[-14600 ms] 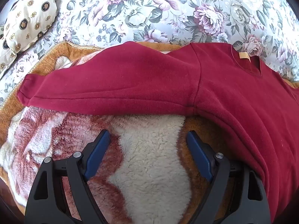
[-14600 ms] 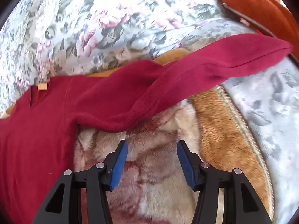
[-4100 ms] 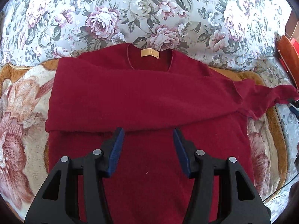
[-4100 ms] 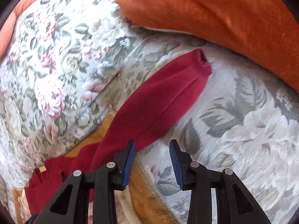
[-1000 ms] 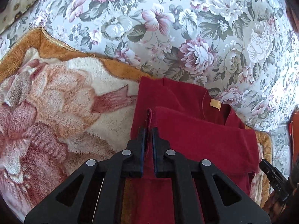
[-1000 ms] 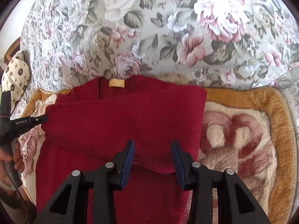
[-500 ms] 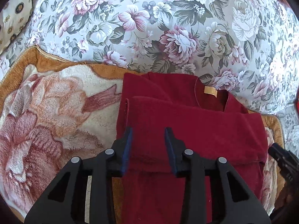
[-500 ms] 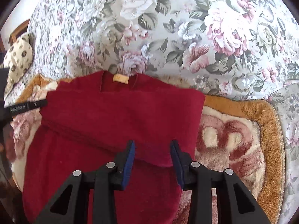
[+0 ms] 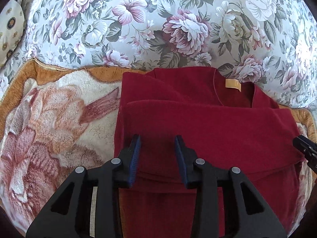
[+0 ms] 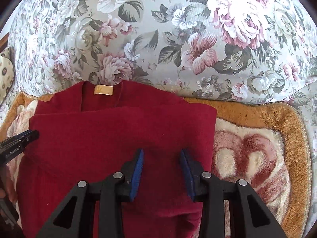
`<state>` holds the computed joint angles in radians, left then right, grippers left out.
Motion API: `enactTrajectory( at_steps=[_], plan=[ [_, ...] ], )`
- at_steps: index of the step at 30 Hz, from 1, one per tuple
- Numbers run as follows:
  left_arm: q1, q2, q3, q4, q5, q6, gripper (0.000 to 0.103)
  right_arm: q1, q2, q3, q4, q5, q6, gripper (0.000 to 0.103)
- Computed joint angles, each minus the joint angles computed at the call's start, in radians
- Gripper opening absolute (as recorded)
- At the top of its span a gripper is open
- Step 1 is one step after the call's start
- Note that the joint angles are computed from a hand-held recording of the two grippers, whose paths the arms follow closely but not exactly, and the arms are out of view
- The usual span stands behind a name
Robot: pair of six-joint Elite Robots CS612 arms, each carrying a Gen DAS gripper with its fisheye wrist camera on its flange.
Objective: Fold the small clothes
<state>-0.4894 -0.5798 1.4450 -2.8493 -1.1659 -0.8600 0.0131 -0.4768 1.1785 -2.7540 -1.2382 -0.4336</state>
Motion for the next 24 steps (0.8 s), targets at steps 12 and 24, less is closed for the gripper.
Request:
enactTrajectory(
  at_steps=[12,24],
  plan=[
    [-0.018,-0.015,0.043,-0.03,0.025,-0.025,0.034,-0.007,-0.009,0.075,-0.095,-0.037,-0.03,0.037],
    [-0.037,-0.06,0.104,-0.042,0.004,-0.063,0.034,-0.055,-0.095,0.179,0.009,0.125,0.01,0.036]
  ],
)
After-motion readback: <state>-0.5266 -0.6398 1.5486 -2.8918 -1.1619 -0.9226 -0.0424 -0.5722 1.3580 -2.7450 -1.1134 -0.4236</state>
